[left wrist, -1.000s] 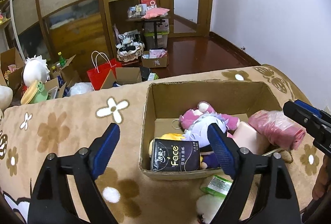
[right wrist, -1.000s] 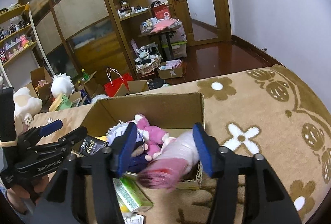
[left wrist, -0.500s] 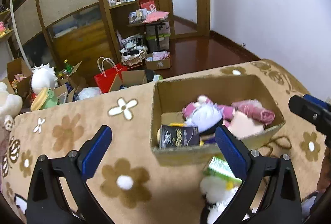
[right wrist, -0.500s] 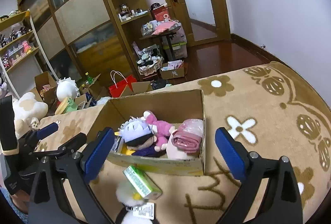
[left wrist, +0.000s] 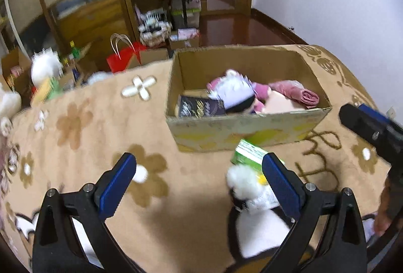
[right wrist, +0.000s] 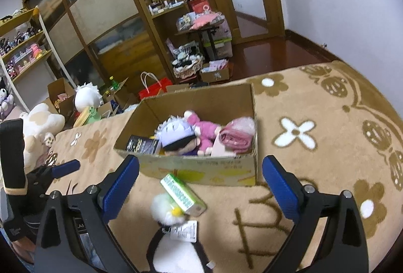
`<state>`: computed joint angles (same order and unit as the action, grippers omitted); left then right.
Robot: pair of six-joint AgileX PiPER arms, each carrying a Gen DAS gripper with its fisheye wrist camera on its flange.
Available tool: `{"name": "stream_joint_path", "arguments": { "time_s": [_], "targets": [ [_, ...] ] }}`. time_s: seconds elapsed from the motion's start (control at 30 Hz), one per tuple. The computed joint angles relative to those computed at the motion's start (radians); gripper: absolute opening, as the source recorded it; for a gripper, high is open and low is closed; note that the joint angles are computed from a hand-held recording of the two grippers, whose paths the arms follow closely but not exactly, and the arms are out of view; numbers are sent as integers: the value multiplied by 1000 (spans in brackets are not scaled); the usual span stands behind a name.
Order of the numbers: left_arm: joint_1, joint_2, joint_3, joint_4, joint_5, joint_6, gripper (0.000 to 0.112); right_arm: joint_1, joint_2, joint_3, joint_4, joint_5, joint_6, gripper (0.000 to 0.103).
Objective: Organize soft objects
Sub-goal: 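Move both tools back down toward the white chick plush and green tissue pack, then grasp the white chick plush with the left tool while the right tool grasps the green tissue pack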
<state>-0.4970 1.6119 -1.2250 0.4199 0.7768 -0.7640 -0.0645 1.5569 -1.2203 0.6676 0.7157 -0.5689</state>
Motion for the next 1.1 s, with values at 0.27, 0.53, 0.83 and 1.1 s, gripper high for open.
{"name": "stream_joint_path", "arguments": {
  "time_s": [0.27,0.53,0.83,1.1],
  "targets": [
    [48,62,-10,-145,-18,77,99,4,50,-2,-2,34,2,102],
    [65,142,-28,-188,-23,99,99,16,145,-36,23,64,4,102],
    [61,215,-65,-221,-30,147,99,63,243,-86,-25,103,19,102],
    [87,294,-105,-299,-15,221,99,85,307,-116,-52,122,45,102]
  ]
}}
